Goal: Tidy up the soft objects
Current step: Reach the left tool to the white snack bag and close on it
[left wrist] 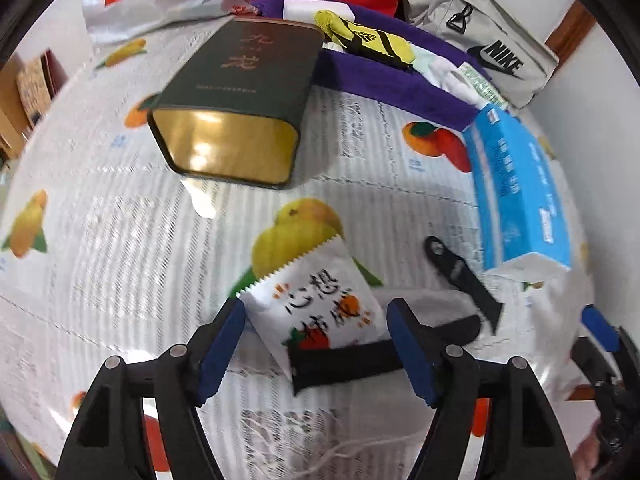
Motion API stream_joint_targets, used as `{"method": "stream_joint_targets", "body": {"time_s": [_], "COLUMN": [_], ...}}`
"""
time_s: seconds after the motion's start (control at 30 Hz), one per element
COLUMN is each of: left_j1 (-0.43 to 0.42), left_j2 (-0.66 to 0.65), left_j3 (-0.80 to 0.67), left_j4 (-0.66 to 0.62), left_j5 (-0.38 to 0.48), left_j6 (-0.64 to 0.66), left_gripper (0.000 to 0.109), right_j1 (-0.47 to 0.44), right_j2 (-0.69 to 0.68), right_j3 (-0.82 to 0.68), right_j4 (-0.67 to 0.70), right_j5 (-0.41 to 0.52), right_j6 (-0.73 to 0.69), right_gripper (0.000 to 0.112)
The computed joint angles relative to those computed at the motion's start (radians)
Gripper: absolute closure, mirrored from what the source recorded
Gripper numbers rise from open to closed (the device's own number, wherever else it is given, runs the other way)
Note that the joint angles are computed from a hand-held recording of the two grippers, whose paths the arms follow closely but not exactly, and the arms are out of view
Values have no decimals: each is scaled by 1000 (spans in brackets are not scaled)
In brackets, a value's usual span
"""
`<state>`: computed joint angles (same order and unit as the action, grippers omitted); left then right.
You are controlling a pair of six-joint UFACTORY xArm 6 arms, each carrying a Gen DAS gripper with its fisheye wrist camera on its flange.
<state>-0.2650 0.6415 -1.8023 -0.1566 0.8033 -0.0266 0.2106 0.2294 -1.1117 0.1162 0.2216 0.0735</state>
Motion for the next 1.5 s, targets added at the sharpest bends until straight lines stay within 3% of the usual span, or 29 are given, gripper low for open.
{"method": "stream_joint_targets", "body": {"time_s": [0.2,0.3,0.37,0.43,0.53,0.73,0.87,1.13,1.23,1.5], "left_j1": [-21,-39,-51,-52,-34,-4,21,51,61,93], "left_j2": [28,32,24,2,-8,-37,-63,-63,-69,-83], "left_j3": [-30,-17,8,49,59,83,107,117,129,151], "left_j4": [12,74,137,178,98,-98,-165,-72,-71,-105], "left_j5": [1,-38,-76,-118,-131,-134,-143,-161,-165,-156], "left_j6": [10,-13,-38,-61,14,154,190,109,107,132], "left_gripper": [19,20,24,45,54,55,55,55,55,55], "right_j1": [4,9,12,14,14,19,23,53,74,132], "right_j2": [17,33,38,41,45,59,67,108,145,269], "right_j3": [-5,-19,-23,-23,-25,-43,-57,-100,-141,-280], "right_j4": [43,68,66,67,65,46,39,115,198,216], "right_j5": [7,23,28,28,32,49,59,47,45,76], "right_j6": [-31,-57,-58,-61,-55,-41,-35,-114,-210,-365], "right_gripper": [55,55,55,55,55,55,55,55,55,51]}}
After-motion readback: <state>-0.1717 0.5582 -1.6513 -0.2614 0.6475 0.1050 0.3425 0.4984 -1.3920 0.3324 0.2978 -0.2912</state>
